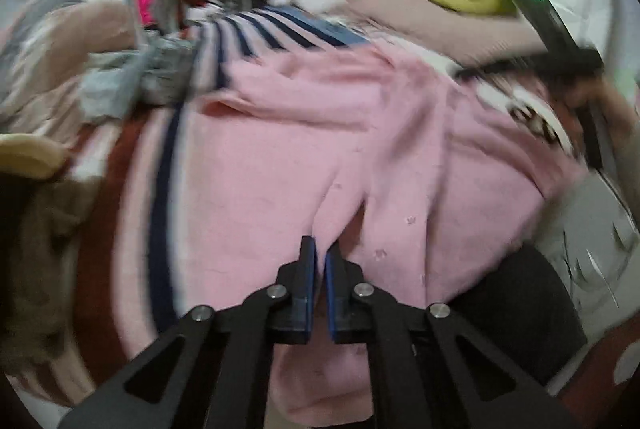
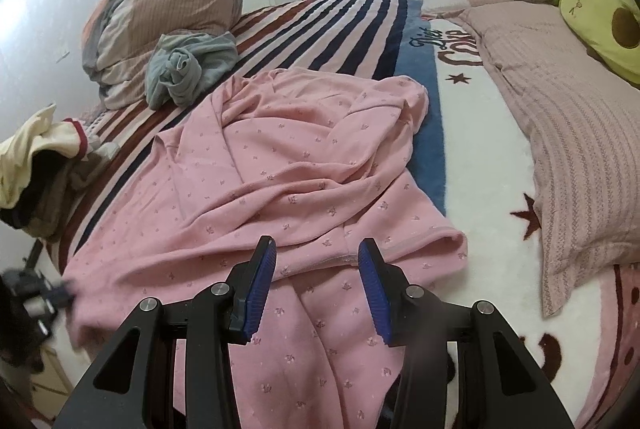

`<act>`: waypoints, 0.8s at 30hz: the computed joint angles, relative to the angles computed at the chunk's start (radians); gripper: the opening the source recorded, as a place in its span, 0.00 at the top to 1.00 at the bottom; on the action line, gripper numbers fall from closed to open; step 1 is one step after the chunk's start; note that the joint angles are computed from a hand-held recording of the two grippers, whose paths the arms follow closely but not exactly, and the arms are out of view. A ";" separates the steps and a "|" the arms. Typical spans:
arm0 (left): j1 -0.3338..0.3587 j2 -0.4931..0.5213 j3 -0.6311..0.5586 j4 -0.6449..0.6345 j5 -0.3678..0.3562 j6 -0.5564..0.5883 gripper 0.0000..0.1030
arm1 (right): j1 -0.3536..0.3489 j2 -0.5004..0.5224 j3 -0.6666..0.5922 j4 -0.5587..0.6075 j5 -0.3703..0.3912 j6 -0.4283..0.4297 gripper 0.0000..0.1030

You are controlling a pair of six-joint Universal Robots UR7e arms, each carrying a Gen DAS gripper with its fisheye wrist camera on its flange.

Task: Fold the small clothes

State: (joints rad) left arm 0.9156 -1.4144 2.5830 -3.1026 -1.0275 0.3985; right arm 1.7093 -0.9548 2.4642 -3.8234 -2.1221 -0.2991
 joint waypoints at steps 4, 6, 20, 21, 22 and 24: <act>0.034 -0.024 -0.036 -0.023 0.052 0.041 0.97 | 0.003 -0.006 0.010 0.001 -0.003 0.009 0.63; 0.049 -0.002 -0.046 -0.049 0.069 0.067 0.97 | 0.004 -0.006 0.015 0.005 -0.006 0.017 0.63; 0.054 0.076 -0.157 -0.124 0.030 0.277 0.96 | -0.009 -0.001 0.051 -0.012 -0.052 0.079 0.63; 0.055 0.081 -0.161 -0.101 0.042 0.279 0.96 | -0.010 0.001 0.052 -0.014 -0.049 0.082 0.63; 0.059 0.082 -0.165 -0.065 0.061 0.265 0.88 | -0.009 0.005 0.052 -0.017 -0.046 0.083 0.63; 0.065 0.076 -0.146 -0.049 0.108 0.236 0.63 | -0.007 0.011 0.052 -0.015 -0.041 0.083 0.63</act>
